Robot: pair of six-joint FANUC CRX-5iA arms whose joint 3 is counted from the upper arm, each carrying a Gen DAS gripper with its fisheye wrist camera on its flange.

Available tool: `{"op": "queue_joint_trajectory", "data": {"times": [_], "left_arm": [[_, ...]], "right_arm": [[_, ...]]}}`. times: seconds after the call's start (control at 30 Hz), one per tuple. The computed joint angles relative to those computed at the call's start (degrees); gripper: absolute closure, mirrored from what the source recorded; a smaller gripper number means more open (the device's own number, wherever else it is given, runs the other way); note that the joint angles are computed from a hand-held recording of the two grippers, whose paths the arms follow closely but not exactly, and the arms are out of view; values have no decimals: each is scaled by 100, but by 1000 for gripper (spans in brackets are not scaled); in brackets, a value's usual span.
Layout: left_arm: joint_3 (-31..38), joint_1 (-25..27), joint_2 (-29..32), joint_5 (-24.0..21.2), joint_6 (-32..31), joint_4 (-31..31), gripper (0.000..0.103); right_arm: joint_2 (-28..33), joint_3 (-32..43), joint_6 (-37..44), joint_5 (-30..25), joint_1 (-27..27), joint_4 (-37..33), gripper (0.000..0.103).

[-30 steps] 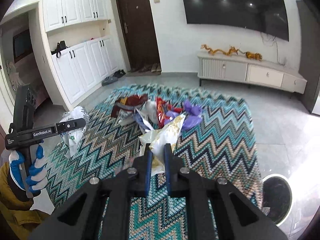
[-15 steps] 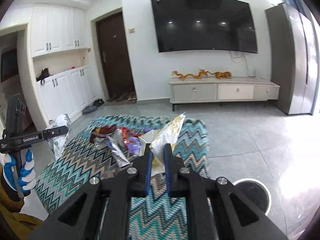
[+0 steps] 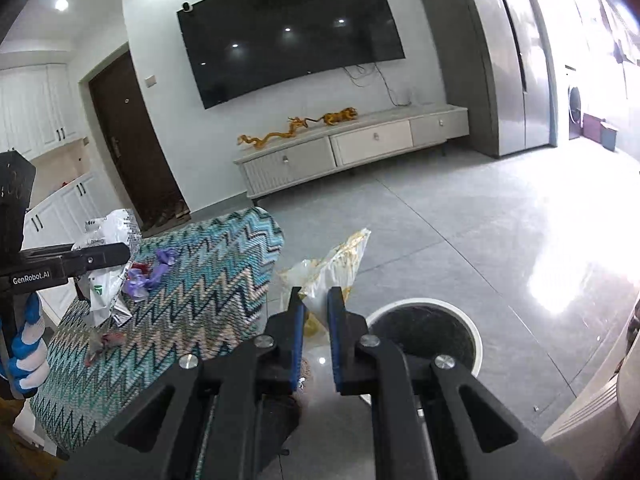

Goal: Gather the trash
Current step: 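Carry both items over the bin and open both grippers to drop them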

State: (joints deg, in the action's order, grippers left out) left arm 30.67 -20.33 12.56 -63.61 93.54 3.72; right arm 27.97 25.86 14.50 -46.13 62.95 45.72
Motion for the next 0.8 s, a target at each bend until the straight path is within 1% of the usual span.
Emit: {"op": "queue_joint_trajectory", "data": {"times": [0.07,0.17,0.23,0.37,0.47,0.5,0.57,0.6,0.67,0.7,0.73,0.8], "left_arm": [[467,-103,502,-150,-6,162,85],[1200,-276,1179,-325,86,172,85],[1650,-333,1590,-449,157,245,85],[2705,-391,2478,-852,401,325,85],[3164,-353,2936,-1033,499,489,83],[3286,-354,3050,-1065,539,499,81],[3342,-344,3172,-1065,620,568,68],[3399,-328,3245,-1091,642,630,66],[3424,-296,3322,-1133,653,692,53],[3297,-274,3281,-1066,619,780,49],[3136,-253,3216,-968,578,875,42],[2797,-227,3045,-781,471,1024,40]], "right_arm": [[-21,-140,-67,46,-144,-171,92],[-34,-331,-162,202,-368,-408,92],[60,-295,-102,184,-499,-612,92],[252,-242,-54,247,-715,-1026,92],[359,-259,-56,286,-813,-1257,89],[391,-263,-70,340,-857,-1362,89],[501,-170,-24,240,-896,-1488,89],[562,-103,29,176,-909,-1554,89],[697,85,124,5,-928,-1684,87],[780,210,160,-131,-945,-1740,85],[828,272,151,-224,-959,-1771,80],[754,88,-3,-167,-984,-1751,77]]}}
